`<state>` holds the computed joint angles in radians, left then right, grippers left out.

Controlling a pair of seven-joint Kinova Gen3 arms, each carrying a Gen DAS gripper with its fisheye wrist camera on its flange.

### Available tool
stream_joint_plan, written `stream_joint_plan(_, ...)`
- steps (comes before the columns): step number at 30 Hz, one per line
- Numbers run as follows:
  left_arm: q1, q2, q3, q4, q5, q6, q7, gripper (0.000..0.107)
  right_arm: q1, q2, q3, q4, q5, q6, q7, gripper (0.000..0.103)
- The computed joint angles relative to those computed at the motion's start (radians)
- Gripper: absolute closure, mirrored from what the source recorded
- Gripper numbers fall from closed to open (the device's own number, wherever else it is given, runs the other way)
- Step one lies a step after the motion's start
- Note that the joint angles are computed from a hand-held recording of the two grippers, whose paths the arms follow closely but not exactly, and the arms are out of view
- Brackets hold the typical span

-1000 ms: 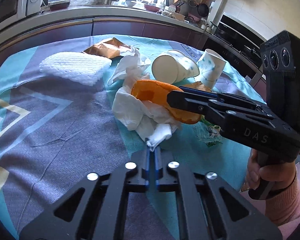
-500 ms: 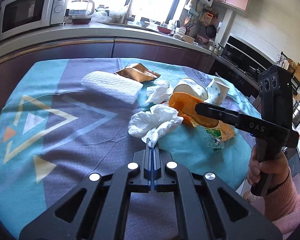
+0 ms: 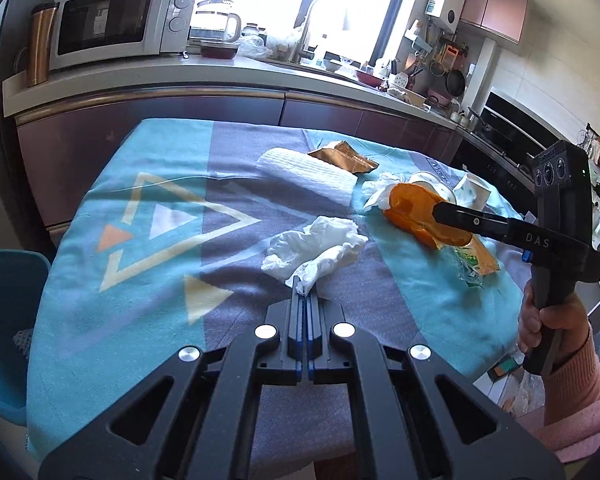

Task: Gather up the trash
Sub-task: 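Grasp the crumpled white tissue with the left tool while the right tool grasps the orange peel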

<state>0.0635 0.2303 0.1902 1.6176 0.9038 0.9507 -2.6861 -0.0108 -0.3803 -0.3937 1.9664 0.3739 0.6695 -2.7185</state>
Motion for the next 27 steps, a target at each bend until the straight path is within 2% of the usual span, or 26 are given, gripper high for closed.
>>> stream_joint_plan(1,0.016,-0.006,-0.015,0.007,-0.009,-0.012,0.008,0.101,-0.002,0.006,0.0,-0.001,-0.001,-0.004,0.001,0.087)
stream_joint_plan(2,0.015,-0.004,-0.011,0.004,-0.026,-0.013,0.023,0.084,-0.005,0.012,0.0,-0.002,-0.001,-0.007,0.001,0.087)
stream_joint_plan(4,0.015,-0.004,-0.004,0.008,-0.037,-0.016,0.034,0.069,-0.012,0.024,0.003,-0.003,-0.002,-0.013,0.0,0.087)
stream_joint_plan(9,0.036,0.011,0.011,0.001,-0.066,-0.006,0.066,0.067,-0.03,0.036,0.013,0.001,-0.004,-0.021,-0.005,0.087)
stream_joint_plan(13,0.054,0.016,0.017,-0.004,-0.088,-0.009,0.087,0.054,-0.04,0.042,0.023,0.006,-0.007,-0.028,-0.008,0.087)
stream_joint_plan(18,0.09,0.055,0.032,-0.042,-0.141,-0.015,0.15,0.059,-0.047,0.049,0.032,0.016,-0.012,-0.046,-0.012,0.087)
stream_joint_plan(22,0.079,0.099,0.054,-0.088,-0.125,0.044,0.166,0.088,-0.054,0.052,0.037,0.02,-0.015,-0.052,-0.011,0.087)
stream_joint_plan(23,0.07,0.109,0.065,-0.098,-0.121,0.057,0.176,0.092,-0.054,0.053,0.037,0.02,-0.015,-0.053,-0.01,0.087)
stream_joint_plan(27,0.074,0.097,0.061,-0.078,-0.1,0.033,0.171,0.098,-0.051,0.057,0.031,0.018,-0.009,-0.056,-0.018,0.087)
